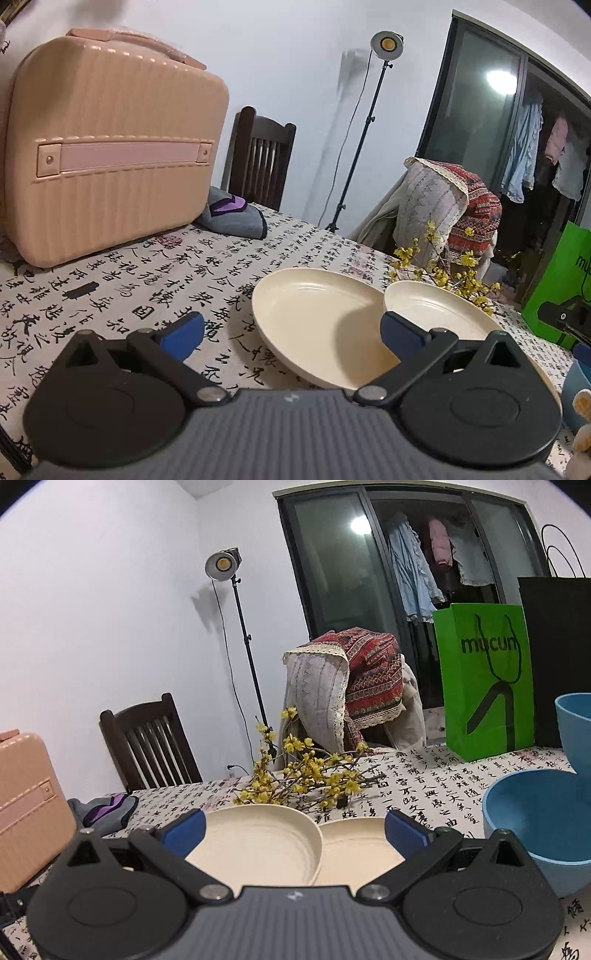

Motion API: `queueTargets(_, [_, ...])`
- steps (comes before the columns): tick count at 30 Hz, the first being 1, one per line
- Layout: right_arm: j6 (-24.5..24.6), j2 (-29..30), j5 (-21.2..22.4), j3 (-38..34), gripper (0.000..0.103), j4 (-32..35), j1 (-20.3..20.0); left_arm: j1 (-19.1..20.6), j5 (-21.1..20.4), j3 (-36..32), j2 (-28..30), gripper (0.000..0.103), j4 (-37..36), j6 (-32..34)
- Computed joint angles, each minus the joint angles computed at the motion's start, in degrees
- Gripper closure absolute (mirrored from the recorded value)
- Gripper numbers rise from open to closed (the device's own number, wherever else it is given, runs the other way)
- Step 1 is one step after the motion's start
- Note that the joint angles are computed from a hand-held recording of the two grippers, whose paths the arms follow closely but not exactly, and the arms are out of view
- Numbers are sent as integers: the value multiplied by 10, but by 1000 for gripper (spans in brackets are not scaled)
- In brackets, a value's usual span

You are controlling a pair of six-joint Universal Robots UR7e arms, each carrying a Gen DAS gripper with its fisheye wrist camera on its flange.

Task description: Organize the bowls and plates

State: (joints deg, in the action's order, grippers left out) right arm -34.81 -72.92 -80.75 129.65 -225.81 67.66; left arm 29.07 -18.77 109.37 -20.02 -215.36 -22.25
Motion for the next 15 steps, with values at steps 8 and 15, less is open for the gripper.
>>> queueTargets(8, [-46, 19, 35, 6, 0, -41, -7, 14, -15, 14, -41, 0, 154, -146])
queueTargets(15, [-28, 14, 38, 1, 0, -28, -13, 11, 6, -16, -58, 0, 223, -154])
